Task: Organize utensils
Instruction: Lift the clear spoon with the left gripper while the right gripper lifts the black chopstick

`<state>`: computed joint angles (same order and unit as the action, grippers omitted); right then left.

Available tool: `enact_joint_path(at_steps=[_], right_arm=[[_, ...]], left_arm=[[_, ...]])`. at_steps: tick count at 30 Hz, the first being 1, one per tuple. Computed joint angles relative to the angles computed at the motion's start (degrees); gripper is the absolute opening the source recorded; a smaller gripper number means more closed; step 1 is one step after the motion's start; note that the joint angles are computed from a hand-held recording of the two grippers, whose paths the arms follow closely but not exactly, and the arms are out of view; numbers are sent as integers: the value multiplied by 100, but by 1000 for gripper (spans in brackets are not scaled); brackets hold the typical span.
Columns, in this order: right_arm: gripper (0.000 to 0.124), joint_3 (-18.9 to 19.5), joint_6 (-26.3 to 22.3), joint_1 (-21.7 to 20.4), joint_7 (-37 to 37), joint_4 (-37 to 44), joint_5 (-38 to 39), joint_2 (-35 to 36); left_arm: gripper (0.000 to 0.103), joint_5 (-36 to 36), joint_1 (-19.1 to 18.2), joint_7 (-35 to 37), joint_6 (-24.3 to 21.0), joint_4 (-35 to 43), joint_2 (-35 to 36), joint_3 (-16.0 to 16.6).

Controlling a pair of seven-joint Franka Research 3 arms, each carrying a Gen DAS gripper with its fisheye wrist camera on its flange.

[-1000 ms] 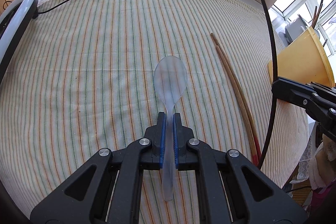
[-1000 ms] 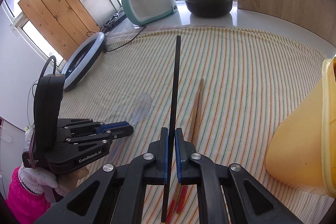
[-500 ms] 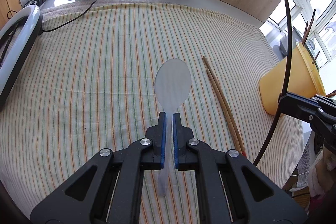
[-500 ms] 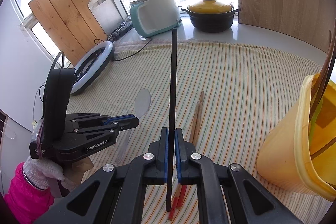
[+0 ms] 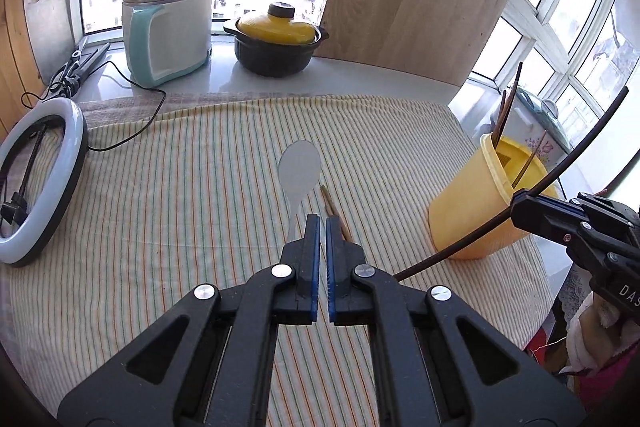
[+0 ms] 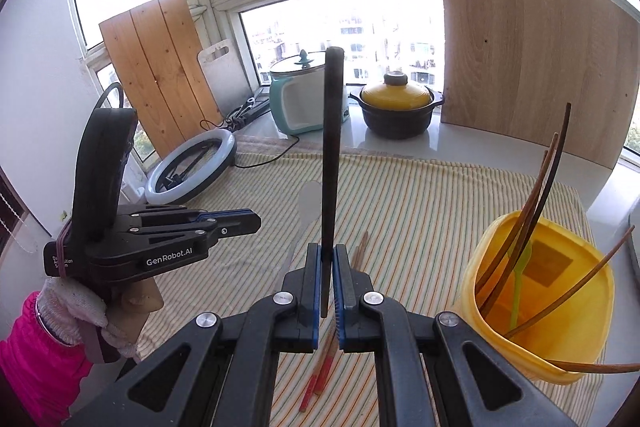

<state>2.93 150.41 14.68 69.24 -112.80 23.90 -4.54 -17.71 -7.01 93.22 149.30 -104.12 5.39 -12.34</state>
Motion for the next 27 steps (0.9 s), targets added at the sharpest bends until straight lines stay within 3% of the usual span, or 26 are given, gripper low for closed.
enact_joint_path(at_steps=[4, 16, 20, 27], right_arm=[[3, -30, -2, -16, -18, 15, 107, -48], [3, -82, 5, -91, 49, -243, 156, -309], [3, -91, -7, -79, 33, -351, 177, -412], [3, -118, -60, -37, -80, -498, 295, -579]], left_arm=[[0, 277, -36, -146, -75, 166, 129, 6], [4, 79, 172, -218, -681, 669, 758, -74], [24, 239, 186, -295, -1018, 1307, 1311, -117], [24, 957, 44, -938, -1752, 2924, 2586, -90]])
